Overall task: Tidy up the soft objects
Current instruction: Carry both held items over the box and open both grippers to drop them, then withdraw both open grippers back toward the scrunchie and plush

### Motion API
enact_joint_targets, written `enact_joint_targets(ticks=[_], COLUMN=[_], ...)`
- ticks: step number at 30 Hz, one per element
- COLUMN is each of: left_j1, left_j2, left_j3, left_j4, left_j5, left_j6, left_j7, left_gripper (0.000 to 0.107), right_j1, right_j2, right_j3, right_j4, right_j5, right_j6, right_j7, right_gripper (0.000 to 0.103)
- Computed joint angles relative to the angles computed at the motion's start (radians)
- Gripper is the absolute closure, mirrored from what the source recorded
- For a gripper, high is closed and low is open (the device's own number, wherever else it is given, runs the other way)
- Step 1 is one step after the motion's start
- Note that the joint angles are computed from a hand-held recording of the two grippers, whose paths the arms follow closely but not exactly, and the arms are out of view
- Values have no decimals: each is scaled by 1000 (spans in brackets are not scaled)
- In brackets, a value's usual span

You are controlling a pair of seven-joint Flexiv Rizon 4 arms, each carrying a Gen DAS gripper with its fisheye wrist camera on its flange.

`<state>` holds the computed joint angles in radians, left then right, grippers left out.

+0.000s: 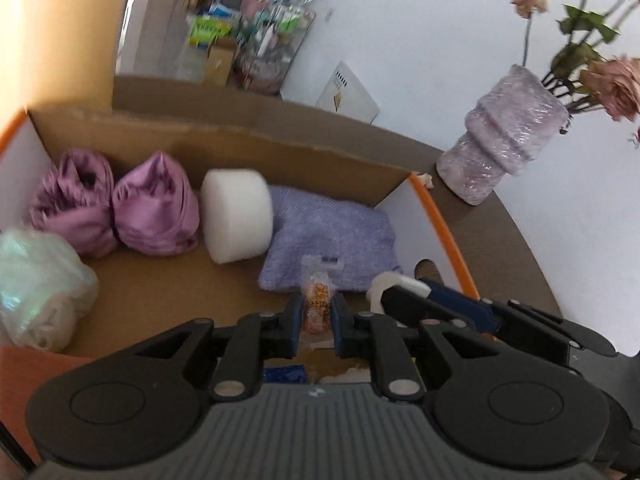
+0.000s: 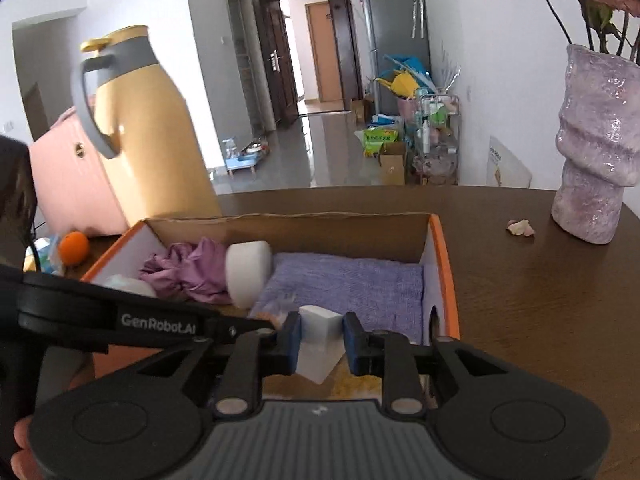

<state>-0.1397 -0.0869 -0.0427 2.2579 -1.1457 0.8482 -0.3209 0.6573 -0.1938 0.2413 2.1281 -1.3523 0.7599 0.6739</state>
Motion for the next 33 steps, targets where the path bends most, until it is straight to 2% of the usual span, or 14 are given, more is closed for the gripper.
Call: enact_joint_targets(ticks=[6,11,13,16,18,21,23,28,31,33], left_j1=[21,25,27,31,38,32,39,134,178,214], left_j2=[15,138,205,317,394,504,576,704,774,821], left_j3=[15,56,83,135,170,217,238,374,430,482], left_j4=[0,52,77,129,176,251,294,316,339,370], left_j5=[24,32,38,12,-12,-130,-196,-35,-5,23], left_j6=[-38,-52,-46,-17,31,128,166,-23,-84,-134], left_j7=[-14,44,87,195,287,483,575,522,532,547], left_gripper=[78,77,71,64,62,55,53,41,32,32], right_j1=[-5,38,62,108,144,214,265,381,444,491], right_j2=[9,43,74,124,152,173,167,116,81,47], right_j3=[3,38,61,112,149,211,245,270,266,262], right_j4=[10,-8,-15,-31,-46,-73,-99,-167,-197,-214], right_j5=[-10,55,78,130,161,193,211,211,191,179], right_j6=[0,-91,-152,-276,-374,-537,-637,-784,-831,-864], right_j7=[19,-36,-56,-96,-121,-141,-141,-110,-62,-21], right_gripper=[72,72,72,71,62,51,50,49,49,49])
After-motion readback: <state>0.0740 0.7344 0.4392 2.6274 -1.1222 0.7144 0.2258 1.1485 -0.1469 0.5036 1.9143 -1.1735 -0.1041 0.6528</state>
